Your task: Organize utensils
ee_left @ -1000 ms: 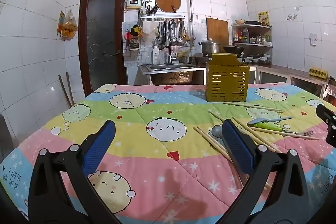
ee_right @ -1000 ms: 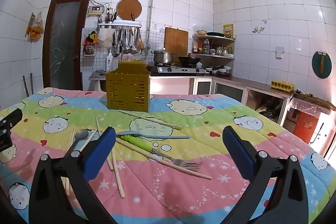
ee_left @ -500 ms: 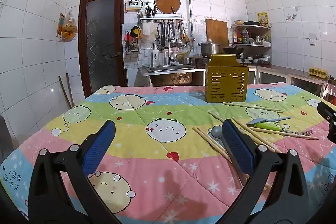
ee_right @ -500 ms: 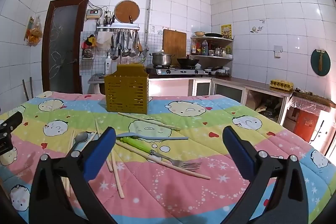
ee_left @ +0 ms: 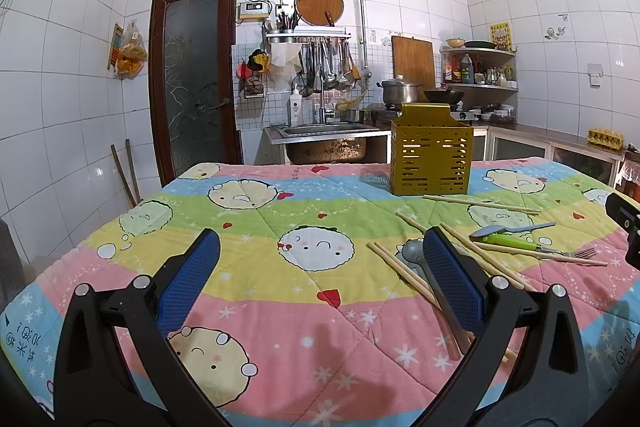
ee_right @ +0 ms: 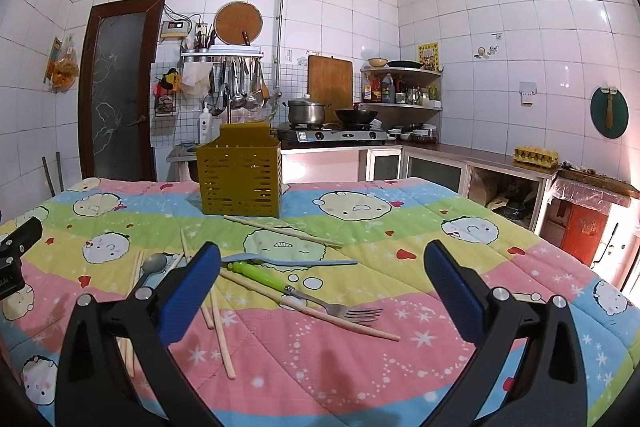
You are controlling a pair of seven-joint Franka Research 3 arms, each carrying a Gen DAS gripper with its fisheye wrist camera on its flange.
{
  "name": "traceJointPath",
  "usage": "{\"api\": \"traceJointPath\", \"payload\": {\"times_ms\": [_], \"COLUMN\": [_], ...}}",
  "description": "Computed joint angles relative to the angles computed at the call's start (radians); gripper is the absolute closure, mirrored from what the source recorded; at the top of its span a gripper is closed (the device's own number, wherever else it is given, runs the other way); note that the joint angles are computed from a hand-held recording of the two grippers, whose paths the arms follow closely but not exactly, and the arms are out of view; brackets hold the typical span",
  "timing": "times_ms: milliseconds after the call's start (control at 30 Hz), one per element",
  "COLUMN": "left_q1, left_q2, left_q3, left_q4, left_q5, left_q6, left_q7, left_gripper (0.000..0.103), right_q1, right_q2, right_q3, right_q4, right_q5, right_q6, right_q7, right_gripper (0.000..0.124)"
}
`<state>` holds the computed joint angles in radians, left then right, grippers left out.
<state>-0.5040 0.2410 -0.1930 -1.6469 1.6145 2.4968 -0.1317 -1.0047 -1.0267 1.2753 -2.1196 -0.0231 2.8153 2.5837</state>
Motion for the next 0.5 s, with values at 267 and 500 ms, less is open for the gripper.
{"api": "traceJointPath", "payload": {"times_ms": [267,500], "left_q1": [0.016,0.014], "left_q2": [-0.037,-0.022], "left_q3": [-0.016,-0.016], "left_q4": [-0.039,-0.022], "left_q5": [-0.001,-0.005], "left_q6": [0.000,-0.002], "left_q7": [-0.003,0.006], "left_gripper": [0.005,0.005], "right_q1": [-0.007,-0.001], "right_q2": [-0.002,-0.002], "right_q3": [0.005,-0.001], "right_q4": [0.006,0.000], "right_q5": [0.002,0.004], "right_q6": [-0.002,-0.001], "right_q7": [0.002,0.001], "right_gripper": [0.025,0.025]}}
